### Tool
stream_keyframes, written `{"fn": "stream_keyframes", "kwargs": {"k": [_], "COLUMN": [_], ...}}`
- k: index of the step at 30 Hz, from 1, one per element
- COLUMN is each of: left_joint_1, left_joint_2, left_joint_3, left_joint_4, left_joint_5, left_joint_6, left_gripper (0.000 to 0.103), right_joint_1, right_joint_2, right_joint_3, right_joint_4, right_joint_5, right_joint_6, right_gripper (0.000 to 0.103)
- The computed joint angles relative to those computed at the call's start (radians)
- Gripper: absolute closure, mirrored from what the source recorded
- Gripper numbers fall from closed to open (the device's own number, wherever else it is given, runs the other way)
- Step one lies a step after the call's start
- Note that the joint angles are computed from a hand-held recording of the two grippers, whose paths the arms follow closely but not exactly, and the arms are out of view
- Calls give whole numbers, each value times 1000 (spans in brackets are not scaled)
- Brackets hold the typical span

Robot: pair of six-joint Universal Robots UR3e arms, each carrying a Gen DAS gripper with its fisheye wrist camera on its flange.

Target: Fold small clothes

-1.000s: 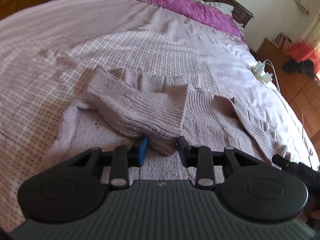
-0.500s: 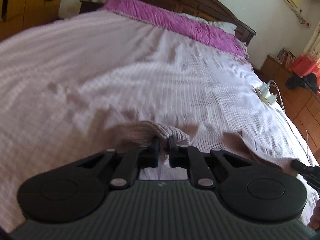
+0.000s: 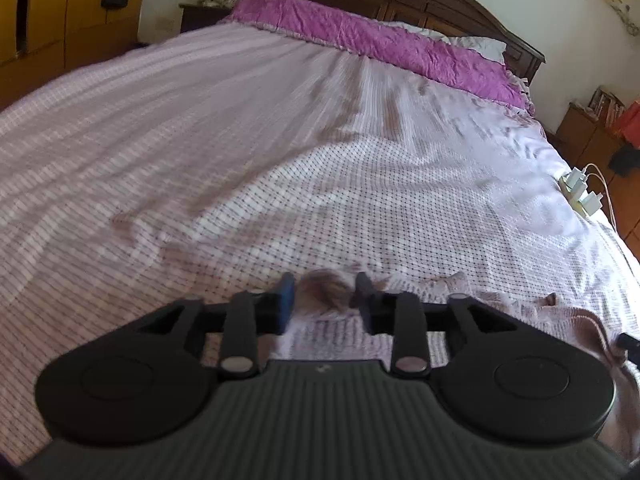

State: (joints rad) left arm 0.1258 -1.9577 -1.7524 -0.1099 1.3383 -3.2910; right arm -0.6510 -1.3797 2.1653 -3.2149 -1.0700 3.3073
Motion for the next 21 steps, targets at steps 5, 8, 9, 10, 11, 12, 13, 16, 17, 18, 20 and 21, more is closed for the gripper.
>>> {"fn": "stream_keyframes", "kwargs": {"k": [5, 8, 9, 10, 11, 12, 13, 16, 17, 18, 20, 21], "left_joint_1": [18, 32, 39, 44, 48, 53, 55, 53, 50, 42, 34, 33], "left_joint_2": [46, 89, 102, 115, 123, 129, 134, 125, 113, 101, 82, 75], "left_joint_3": [-45, -81, -97, -112, -125, -136, -141, -146, -142, -136, -125, -126], "left_joint_4": [40, 37, 43, 48, 53, 52, 41, 18, 18, 11, -5, -3], "left_joint_5": [-11, -50, -73, -90, -112, -134, -153, -186, -187, -176, -164, -161], "left_joint_6": [82, 130, 149, 167, 189, 212, 234, 278, 284, 287, 289, 288], "left_gripper": [60, 60, 60, 60, 60, 59, 59, 59, 59, 59, 59, 59], "right_joint_1": [-7, 9, 10, 17, 28, 43, 62, 132, 152, 172, 205, 216], "right_joint_2": [-66, -115, -128, -133, -131, -123, -118, -49, -16, 20, 93, 129], "right_joint_3": [89, 130, 145, 150, 151, 141, 120, -11, -52, -89, -155, -188], "right_joint_4": [-82, -93, -99, -105, -114, -111, -83, 48, 74, 83, 71, 62], "right_joint_5": [-29, -51, -52, -52, -48, -45, -49, -87, -99, -122, -179, -203], "right_joint_6": [-7, -16, -28, -43, -65, -96, -122, -176, -186, -187, -180, -178], "right_gripper": [42, 42, 42, 42, 42, 42, 42, 43, 43, 43, 43, 43]}}
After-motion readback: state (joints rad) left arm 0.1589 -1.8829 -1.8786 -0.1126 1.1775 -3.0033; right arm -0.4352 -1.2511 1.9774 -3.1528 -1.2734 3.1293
